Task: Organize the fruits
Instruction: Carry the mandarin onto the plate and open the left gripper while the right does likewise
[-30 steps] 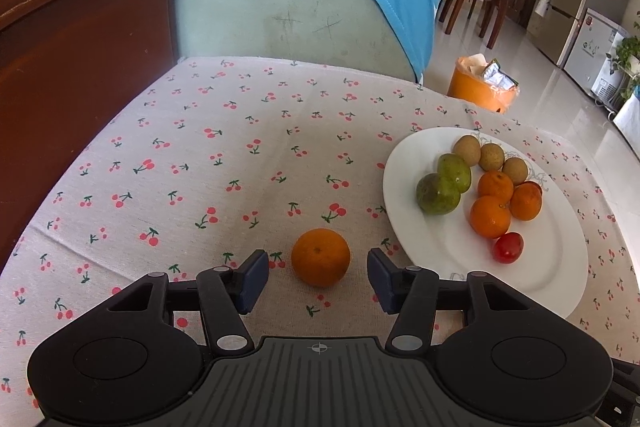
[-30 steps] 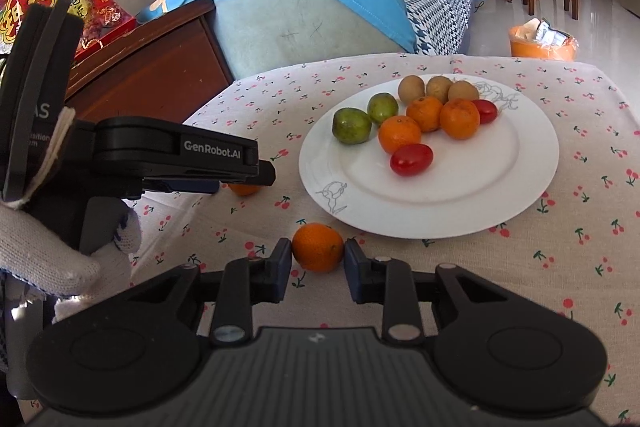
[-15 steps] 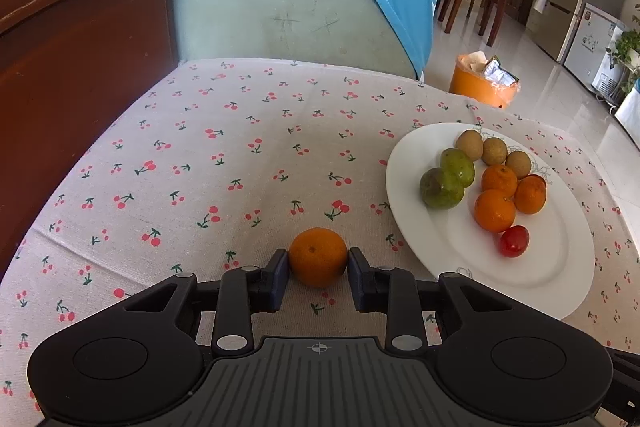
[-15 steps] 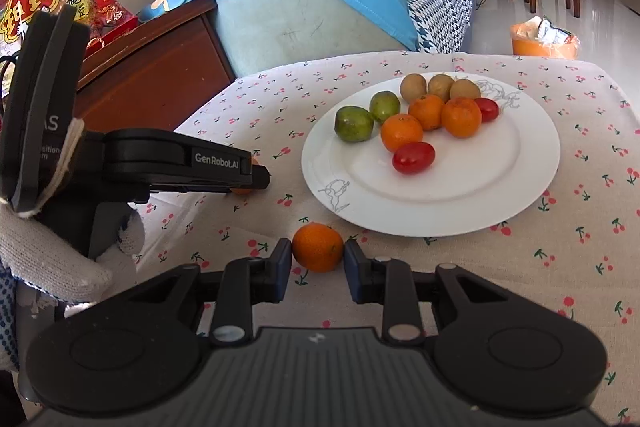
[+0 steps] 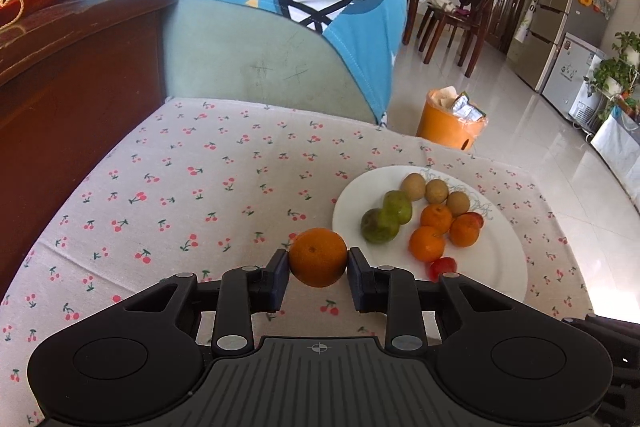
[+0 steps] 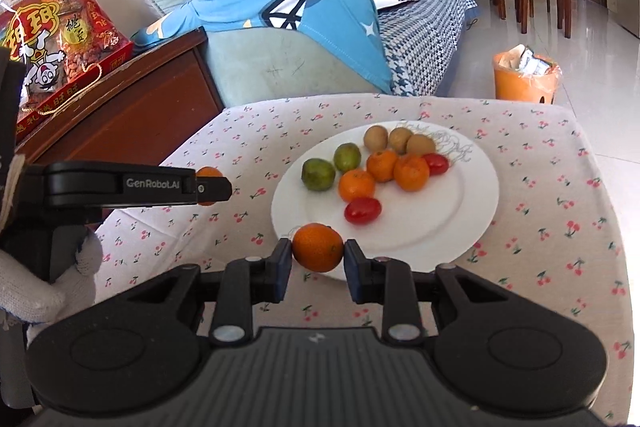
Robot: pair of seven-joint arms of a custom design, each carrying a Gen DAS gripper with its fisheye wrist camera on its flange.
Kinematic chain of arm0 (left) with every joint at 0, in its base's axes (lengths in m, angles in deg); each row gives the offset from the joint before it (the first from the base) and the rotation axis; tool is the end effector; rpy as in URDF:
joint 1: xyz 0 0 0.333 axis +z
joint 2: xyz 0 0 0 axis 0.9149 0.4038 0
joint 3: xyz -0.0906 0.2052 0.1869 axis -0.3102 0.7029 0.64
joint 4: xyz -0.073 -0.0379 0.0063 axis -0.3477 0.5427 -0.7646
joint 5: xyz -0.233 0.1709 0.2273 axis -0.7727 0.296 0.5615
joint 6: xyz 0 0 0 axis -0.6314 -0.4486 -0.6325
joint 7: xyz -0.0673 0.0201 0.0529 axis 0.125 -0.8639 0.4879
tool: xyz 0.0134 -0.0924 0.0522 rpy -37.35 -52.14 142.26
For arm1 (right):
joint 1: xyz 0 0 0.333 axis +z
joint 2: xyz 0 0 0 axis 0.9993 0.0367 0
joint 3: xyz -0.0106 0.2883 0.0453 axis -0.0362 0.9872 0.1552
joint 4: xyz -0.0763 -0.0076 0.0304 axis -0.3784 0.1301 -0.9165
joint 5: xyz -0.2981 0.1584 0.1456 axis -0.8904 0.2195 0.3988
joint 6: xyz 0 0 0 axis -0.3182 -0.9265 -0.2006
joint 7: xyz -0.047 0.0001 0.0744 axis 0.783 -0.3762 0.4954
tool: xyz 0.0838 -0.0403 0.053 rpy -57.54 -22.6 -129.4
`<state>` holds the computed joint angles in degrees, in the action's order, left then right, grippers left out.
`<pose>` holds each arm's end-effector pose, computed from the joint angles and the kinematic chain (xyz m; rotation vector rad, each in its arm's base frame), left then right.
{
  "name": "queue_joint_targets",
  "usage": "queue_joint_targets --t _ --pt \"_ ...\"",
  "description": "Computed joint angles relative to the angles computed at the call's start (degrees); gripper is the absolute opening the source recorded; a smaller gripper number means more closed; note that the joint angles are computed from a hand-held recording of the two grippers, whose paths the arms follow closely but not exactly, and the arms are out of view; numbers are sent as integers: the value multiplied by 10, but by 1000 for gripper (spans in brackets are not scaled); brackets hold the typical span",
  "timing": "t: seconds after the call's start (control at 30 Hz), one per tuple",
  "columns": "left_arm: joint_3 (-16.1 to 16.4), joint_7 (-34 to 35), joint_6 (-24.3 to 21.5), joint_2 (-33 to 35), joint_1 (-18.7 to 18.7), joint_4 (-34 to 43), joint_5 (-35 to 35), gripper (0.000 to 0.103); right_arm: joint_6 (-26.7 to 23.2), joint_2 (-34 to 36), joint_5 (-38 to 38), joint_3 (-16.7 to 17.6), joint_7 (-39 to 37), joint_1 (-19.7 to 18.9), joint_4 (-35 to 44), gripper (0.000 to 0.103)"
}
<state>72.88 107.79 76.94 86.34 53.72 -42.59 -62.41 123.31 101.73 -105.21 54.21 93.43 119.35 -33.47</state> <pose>0.6882 -0.2608 0.4431 -1.5644 2.0586 -1.0529 0.6034 0.2487 0.4319 -1.4960 1.7119 -0.5236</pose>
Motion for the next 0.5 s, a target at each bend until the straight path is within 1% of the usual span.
queue_joint_targets --t 0.03,0.1,0.17,0.23,0.3,0.4,0.47,0.5 --pt "-9 8 -2 3 3 5 -4 29 -5 -5 11 15 -16 -18 -1 28" --pt "-21 22 -5 9 3 14 -9 29 -23 -10 45 57 -62 -64 3 28" --pt "-22 31 -11 18 -4 26 -7 29 -40 -8 66 73 -89 -87 13 28" --pt "-20 34 -17 28 -12 40 -7 29 -49 -2 77 76 -103 -96 20 28" --pt "-15 32 -28 41 -20 59 -4 29 -49 7 84 74 -105 -97 25 28" --pt "-9 28 -43 56 -30 81 -1 29 -54 19 114 92 -124 -113 31 28" --pt "-6 27 -54 62 -34 91 3 29 -60 27 117 87 -128 -108 39 28" --pt "-4 26 -59 65 -36 96 5 29 -62 30 123 90 -134 -110 42 28"
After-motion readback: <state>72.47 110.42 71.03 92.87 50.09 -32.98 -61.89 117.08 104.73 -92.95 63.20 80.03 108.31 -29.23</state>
